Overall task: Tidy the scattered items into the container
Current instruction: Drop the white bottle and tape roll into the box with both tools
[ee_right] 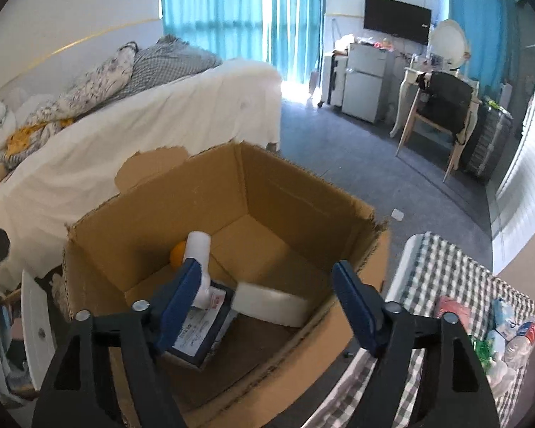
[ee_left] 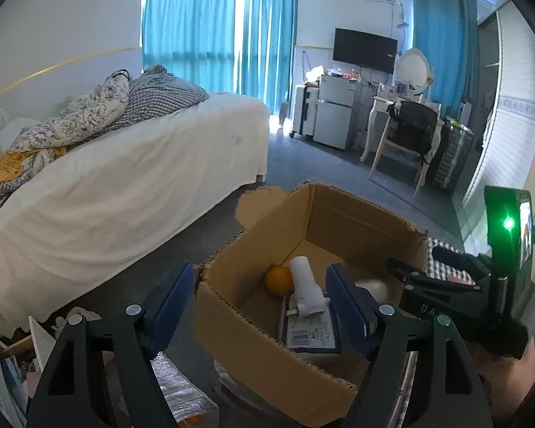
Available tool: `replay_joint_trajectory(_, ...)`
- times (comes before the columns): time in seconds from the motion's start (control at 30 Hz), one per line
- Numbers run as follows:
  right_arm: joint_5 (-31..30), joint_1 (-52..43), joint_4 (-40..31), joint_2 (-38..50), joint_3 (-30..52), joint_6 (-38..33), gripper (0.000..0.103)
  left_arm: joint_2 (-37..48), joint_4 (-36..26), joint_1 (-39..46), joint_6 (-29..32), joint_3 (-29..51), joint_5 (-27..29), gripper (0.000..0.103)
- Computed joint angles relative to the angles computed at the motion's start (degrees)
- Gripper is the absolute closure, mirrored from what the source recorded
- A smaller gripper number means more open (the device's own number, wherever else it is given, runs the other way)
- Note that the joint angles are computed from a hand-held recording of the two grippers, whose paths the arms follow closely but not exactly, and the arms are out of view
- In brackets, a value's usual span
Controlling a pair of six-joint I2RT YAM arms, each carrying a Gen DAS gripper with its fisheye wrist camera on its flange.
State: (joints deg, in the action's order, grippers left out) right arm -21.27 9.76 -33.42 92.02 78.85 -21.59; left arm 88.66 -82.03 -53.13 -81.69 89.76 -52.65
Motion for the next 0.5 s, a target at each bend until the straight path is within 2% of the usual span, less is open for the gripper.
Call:
replay_joint_trajectory(0.27, -2.10, -6.02, 0.25, -3.99, -1.45, -0.69, 0.021, 2.81, 0.57, -2.23, 1.31, 4.11, -0.92, 0.024)
replay_joint_trajectory(0.43, -3.90, -14.69, -0.52, -4.95, -1.71, -3.22, 0.016, 8.12, 3.58, -3.02, 6.13, 10.40, -0.62, 0.024)
replay_joint_trajectory(0.5, -5.00, -19.58, -2.04, -3.69, 0.06, -4.57, 0.015, 11.01, 5.40, -3.64, 8.65, 13.63, -0.51, 0.019)
